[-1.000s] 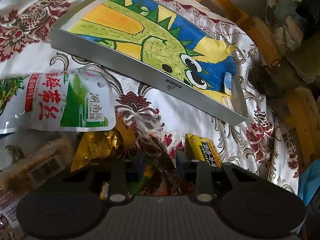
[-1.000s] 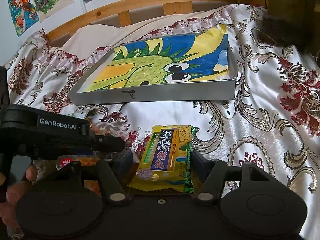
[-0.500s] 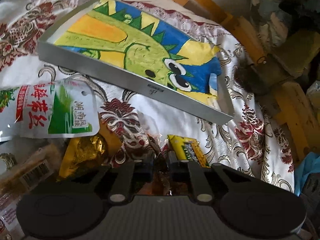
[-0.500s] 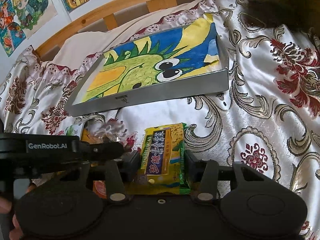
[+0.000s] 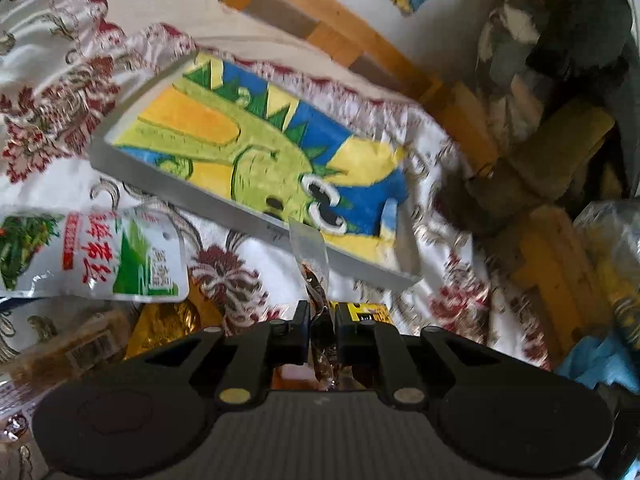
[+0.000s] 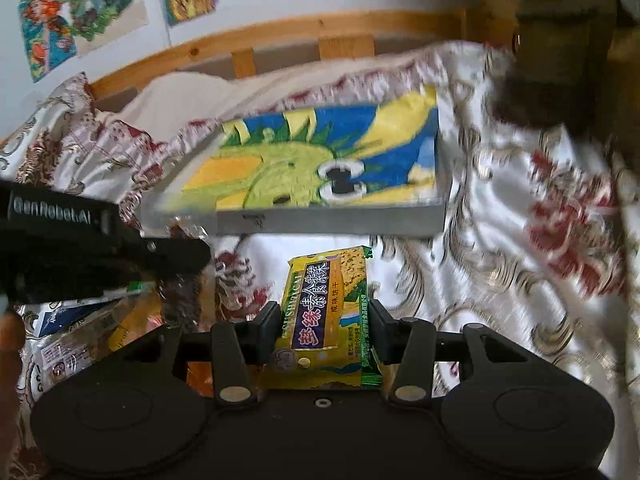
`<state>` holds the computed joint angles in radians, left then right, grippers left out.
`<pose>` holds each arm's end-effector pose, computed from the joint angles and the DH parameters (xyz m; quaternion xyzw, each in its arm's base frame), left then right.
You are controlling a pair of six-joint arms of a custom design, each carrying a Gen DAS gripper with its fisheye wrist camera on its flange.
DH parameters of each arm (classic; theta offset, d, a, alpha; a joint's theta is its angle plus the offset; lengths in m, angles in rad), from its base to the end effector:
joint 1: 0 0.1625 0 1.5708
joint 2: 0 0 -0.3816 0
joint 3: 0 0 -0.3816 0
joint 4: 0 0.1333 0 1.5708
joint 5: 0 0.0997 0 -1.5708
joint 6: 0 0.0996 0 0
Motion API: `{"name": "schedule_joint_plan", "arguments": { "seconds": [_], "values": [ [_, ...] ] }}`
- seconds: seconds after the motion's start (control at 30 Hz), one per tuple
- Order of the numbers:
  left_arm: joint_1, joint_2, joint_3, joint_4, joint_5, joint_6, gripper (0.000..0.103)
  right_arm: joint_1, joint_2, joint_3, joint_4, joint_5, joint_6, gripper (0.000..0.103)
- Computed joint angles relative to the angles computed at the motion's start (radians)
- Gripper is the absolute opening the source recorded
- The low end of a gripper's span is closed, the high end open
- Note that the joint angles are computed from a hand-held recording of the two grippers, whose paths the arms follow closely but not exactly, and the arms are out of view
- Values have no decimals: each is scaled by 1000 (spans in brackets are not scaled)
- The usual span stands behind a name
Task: Organize snacks
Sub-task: 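Close the right gripper on the yellow-green packet and lift it, then lower the yellow-green packet into the grey tray and open the right gripper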
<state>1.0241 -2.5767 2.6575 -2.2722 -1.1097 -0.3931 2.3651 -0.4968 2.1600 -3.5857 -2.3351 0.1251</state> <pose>0.0524 -0.2555 0.3214 0.0016 0.9297 -0.3636 0.0594 0.3437 -0.2474 -0.0687 0.2384 -0.8843 0.3084 0.2570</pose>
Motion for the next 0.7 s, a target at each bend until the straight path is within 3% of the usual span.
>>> {"name": "schedule_joint_plan", "arguments": {
  "seconds": [0.2, 0.33, 0.43, 0.53, 0.7],
  "values": [
    [-111, -85, -1, 4, 107, -32, 13, 30, 42, -4, -167, -37, -153, 49],
    [-160, 10, -4, -149, 203, -48, 13, 28, 104, -51, -378, -57, -336, 49],
    [-96, 169, -7, -419, 165, 23, 13, -10, 112, -78, -493, 3, -404, 49],
    [9, 360, -32, -686, 79, 101, 13, -46, 141, -145, -572, 37, -499, 49],
    [184, 590, -96, -935, -60, 197, 13, -110, 171, -251, -549, 99, -512, 49]
  ]
}}
